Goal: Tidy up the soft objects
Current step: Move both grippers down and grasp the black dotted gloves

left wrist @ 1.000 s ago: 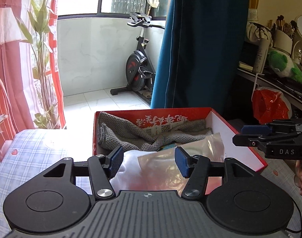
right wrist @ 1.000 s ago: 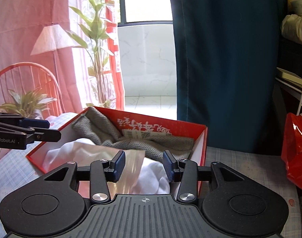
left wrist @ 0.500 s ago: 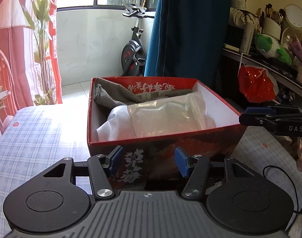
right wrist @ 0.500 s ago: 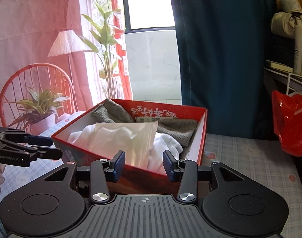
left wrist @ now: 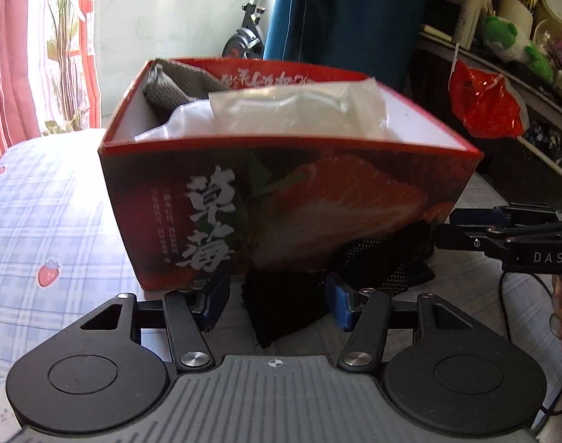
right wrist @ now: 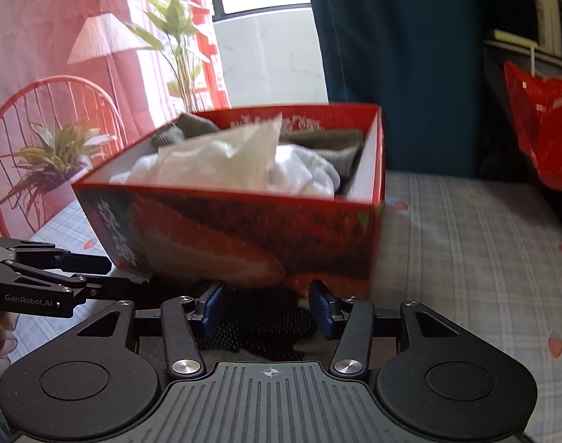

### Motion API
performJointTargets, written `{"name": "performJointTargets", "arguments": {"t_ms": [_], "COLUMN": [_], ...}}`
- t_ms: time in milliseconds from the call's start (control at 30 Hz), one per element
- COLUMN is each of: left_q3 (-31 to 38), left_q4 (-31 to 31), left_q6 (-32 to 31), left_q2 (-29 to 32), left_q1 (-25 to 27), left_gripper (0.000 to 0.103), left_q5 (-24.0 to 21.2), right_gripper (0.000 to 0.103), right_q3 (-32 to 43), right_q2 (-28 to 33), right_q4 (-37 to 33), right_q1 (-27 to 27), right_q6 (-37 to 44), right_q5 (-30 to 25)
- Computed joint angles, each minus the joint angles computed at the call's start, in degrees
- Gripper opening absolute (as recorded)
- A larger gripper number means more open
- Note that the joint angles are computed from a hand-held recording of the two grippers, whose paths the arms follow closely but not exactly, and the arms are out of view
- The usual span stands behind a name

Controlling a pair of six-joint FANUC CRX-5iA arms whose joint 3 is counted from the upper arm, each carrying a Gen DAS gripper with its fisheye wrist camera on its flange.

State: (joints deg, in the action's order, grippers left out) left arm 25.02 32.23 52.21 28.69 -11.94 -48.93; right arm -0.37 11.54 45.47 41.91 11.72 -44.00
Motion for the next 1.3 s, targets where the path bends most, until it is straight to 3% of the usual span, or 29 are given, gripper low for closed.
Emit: {"name": "performJointTargets", "arguments": {"t_ms": [233, 533, 633, 667, 733, 767, 900, 1300], "left_q3": [1.4, -0.4, -2.2, -2.9, -3.5, -3.3, -5.1, -11.9], "left_q4": [-0.4, 3.3, 5.1, 6.1, 7.3, 8.0, 7.6, 8.4], "left_q6": [0.9, -1.8, -3.2, -4.2, -5.9, -6.5, -6.3, -5.6], "left_q2": [2.5, 3.5, 2.9, 2.7, 2.4, 2.6, 1.3, -3.5], "left_q1": [0.0, -0.3, -0.3, -0.2, -0.4, -0.3, -0.4, 0.7], "left_gripper": [0.06, 0.062, 0.055, 0.049, 0.025, 0.022, 0.02, 0.02], "left_q5": [-1.4, 0.6, 1.6, 1.7, 1.9, 0.8, 1.9, 3.8], "right_gripper": [0.054, 0.055, 0.054, 0.05, 0.04, 0.034, 0.022, 0.019], "right_q3": [-1.4, -1.4, -2.0, -2.1, -2.3, -2.4, -1.6, -3.4], "right_q2": [1.6, 3.4, 3.6, 3.7, 3.7, 3.6, 4.1, 3.0], "right_q4": [-1.3, -1.1, 0.2, 0.7, 0.8, 0.7, -0.2, 1.5], "right_q1": [-0.7, -1.7, -1.7, -1.7, -1.5, -1.4, -0.8, 2.3], "right_q6": [-5.2, -9.3, -11.0, -11.4, -10.9, -10.3, -8.6, -10.7], "right_q5": [1.1, 2.7, 3.1, 3.1, 3.8, 3.8, 3.8, 3.6]}}
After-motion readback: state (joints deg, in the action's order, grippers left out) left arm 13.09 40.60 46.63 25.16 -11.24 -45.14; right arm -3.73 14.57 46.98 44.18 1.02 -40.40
